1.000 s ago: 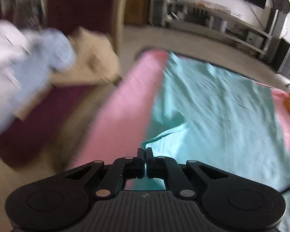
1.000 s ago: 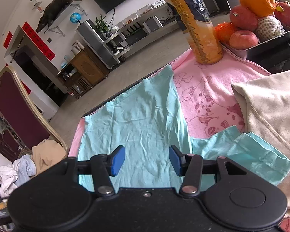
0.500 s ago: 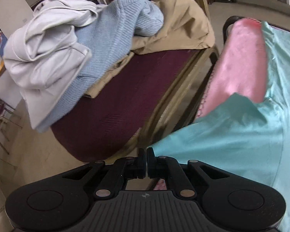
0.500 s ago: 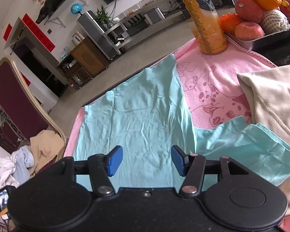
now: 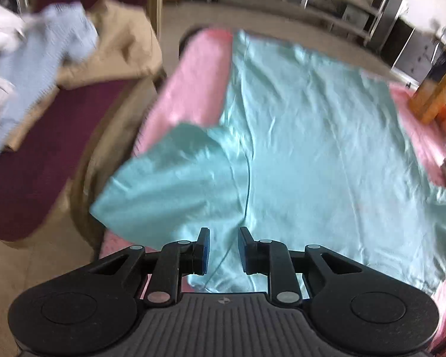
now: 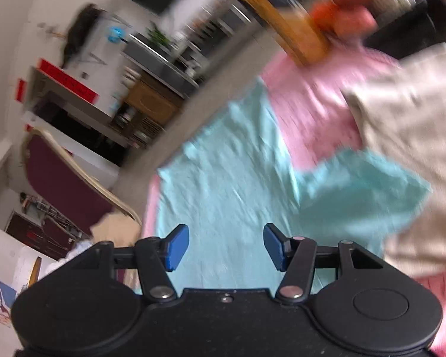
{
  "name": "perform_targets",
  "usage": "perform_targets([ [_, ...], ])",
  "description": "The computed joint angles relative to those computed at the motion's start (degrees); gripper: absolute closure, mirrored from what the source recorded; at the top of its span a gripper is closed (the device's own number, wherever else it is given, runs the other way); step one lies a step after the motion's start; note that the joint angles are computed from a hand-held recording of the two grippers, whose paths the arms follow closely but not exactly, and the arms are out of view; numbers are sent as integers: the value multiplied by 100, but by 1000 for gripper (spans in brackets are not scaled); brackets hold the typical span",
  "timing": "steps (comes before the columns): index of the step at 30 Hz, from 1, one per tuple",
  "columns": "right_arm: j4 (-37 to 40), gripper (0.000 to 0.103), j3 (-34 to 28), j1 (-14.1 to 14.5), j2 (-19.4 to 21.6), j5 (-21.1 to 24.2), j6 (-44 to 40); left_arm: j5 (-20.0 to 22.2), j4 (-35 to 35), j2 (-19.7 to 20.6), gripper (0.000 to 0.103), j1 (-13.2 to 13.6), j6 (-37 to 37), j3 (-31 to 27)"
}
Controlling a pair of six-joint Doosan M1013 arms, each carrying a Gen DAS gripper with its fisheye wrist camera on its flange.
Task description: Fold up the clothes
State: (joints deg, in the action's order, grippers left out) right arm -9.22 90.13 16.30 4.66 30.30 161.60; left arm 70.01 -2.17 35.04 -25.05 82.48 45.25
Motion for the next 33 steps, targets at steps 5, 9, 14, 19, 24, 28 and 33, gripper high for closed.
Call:
perform_targets([
  [5,610,48,-180,-55,196,796,-476,-26,-1,-97,77,218,-1313,115],
  [9,836,48,-96,-84,184,649,-426,-71,265,-134,74,356,-2399,169],
  [14,890,48,-112,-39,237,364,-530,286,455,154,75,426,-2971,-260],
  [19,792,48,-246,23,314,480,-765,416,543,374,82,429,-3089,-555],
  [24,689,48,-250,38,309,476,-693,252,811,357,103,379,-3124,-502],
  [28,676,48,-264,41,320,515,-692,-131,1863,221,103,167,-3112,-310],
  [33,608,47,-334,55,364,702,-746,476,2778,531,100,-73,-2511,-710],
])
